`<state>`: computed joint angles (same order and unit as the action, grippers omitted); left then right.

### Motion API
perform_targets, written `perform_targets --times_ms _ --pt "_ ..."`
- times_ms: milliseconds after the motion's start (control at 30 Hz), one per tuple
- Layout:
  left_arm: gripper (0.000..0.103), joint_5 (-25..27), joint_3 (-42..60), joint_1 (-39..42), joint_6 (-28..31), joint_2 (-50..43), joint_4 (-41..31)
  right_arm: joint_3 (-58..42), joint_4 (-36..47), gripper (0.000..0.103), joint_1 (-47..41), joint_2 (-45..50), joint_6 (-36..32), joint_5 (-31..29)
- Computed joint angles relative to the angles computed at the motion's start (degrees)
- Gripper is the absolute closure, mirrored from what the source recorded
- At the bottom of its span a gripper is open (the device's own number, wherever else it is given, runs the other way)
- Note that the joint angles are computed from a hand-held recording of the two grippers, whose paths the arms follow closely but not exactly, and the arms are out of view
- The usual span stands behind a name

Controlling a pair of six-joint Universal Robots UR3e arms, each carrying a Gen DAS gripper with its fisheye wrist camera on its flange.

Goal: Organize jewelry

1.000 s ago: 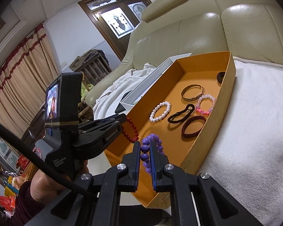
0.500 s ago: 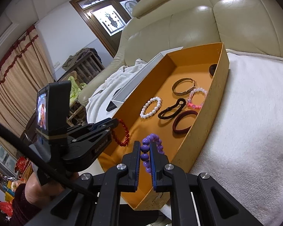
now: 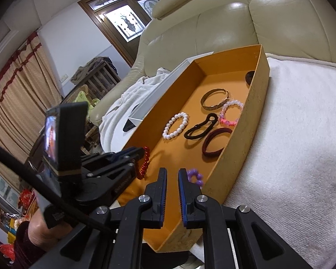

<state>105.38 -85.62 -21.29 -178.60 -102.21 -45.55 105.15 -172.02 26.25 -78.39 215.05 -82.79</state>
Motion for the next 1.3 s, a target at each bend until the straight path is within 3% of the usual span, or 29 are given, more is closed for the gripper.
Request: perform_targets --times_ms 67,167,367,500,600,633,667,933,1300 --pt "0.085 -0.1 0.0 0.1 0.1 0.0 0.0 -0.5 0.3 0.090 0.2 0.0 -0.5 -0.7" --pt "0.064 0.4 -0.5 0.2 -0.1 0.5 0.9 0.5 -0.9 0.090 -0.1 -0.7 -0.4 -0.9" --pt "0.053 1.7 -1.6 0.0 -0.7 1.6 3.9 2.3 -0.8 0.090 -1.1 -2.9 -0.2 -0.8" --pt "0.036 3.2 -1.5 -1.0 -2.7 2.6 4.7 2.7 1.9 0.089 -1.4 -4.8 -1.2 -0.9" --pt "0.035 5.0 -1.2 -2.0 -4.0 3.1 5.0 3.0 5.2 0.070 -1.4 -7.1 -2.3 -1.7" --pt "0.035 5.9 -0.5 -2.4 -4.7 3.1 4.1 3.5 5.9 0.054 -1.4 -8.0 -2.5 -2.1" --pt "0.035 6.8 0.2 -2.9 -5.7 3.1 2.8 4.0 6.1 0.044 -1.4 -8.8 -2.6 -2.6" --pt "0.023 11.2 0.7 -6.6 -13.2 8.1 -2.6 7.5 9.5 0.043 -1.8 -16.8 -6.4 -7.2" --pt "0.022 26.7 6.9 -17.5 -20.4 10.0 -11.7 9.3 15.5 0.038 -1.7 -26.8 -11.6 -12.6"
